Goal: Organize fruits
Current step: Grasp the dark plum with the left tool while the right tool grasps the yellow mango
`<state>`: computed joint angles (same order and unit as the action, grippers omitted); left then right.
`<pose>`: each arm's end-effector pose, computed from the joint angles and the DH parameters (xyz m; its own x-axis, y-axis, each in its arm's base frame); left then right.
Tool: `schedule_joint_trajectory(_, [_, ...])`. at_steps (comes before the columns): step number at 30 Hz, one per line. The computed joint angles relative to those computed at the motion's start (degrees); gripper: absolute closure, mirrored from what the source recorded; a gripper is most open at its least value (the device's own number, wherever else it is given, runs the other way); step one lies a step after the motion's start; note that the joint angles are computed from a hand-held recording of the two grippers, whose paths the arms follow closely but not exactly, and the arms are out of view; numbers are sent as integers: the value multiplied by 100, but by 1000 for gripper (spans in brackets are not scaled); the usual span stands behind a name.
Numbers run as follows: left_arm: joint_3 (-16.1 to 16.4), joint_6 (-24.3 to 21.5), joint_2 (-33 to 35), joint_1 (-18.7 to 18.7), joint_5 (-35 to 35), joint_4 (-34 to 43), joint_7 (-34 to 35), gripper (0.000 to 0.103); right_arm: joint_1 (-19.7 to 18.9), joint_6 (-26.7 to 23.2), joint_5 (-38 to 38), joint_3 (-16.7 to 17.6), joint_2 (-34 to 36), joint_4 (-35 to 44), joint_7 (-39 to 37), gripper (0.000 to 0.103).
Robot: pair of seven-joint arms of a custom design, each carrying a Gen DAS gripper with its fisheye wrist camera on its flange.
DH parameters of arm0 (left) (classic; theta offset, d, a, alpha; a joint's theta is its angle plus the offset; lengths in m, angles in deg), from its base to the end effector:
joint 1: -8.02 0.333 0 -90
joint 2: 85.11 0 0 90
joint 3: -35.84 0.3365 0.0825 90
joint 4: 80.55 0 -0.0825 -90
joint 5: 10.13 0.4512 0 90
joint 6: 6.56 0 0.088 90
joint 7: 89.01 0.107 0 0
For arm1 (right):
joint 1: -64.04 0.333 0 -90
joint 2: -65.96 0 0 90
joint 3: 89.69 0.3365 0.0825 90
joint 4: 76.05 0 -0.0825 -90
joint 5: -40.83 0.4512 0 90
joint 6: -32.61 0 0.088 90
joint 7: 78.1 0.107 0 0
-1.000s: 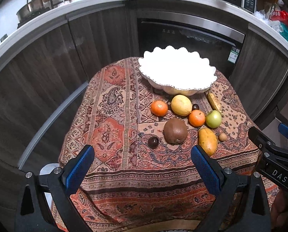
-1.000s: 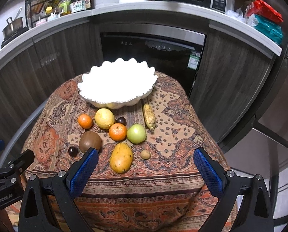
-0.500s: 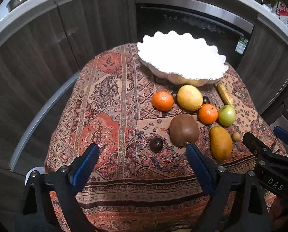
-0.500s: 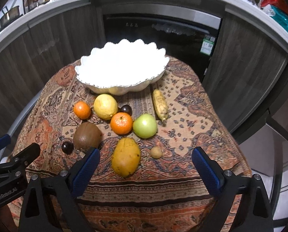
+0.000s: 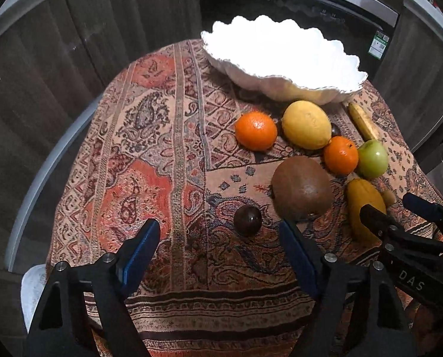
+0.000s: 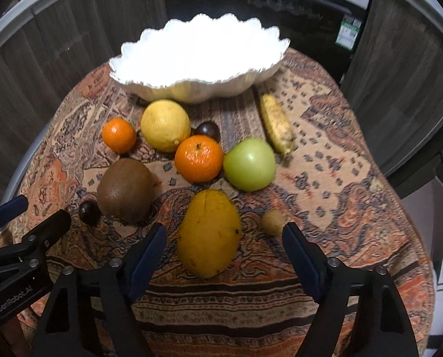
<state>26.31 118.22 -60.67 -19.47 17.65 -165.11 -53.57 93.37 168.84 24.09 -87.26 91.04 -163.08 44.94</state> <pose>0.6472 -0.4404 0.4640 0.1151 -0.9929 -0.0309 -0.8914 -0.0895 -0.4442 0.6765 0.4091 0.4483 0.1379 -0.9905 -0.0003 -0.8804 -0.1224 -0.4582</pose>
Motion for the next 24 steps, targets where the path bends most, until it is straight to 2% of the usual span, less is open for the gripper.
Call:
schedule_joint_trajectory(2, [-7, -1, 32, 15, -34, 6, 41, 21, -12, -48, 43, 10, 87, 82, -26, 27])
schedule_joint_trajectory(7, [-26, 43, 70, 53, -152, -34, 140, 21, -46, -188, 260, 59, 345, 348, -186, 43])
schedule_joint_trajectory(9, [-26, 65, 86, 55, -178, -43, 178, 21, -45, -253, 334, 61, 436, 442, -243, 47])
schedule_joint_trajectory(18, [-32, 223, 241, 94, -395, 46, 351, 22, -19, -162, 431, 23, 441, 382, -285, 51])
schedule_joint_trajectory(24, [-16, 256, 514, 111, -581, 349, 631, 38, 63, -14, 140, -121, 266, 215, 39, 51])
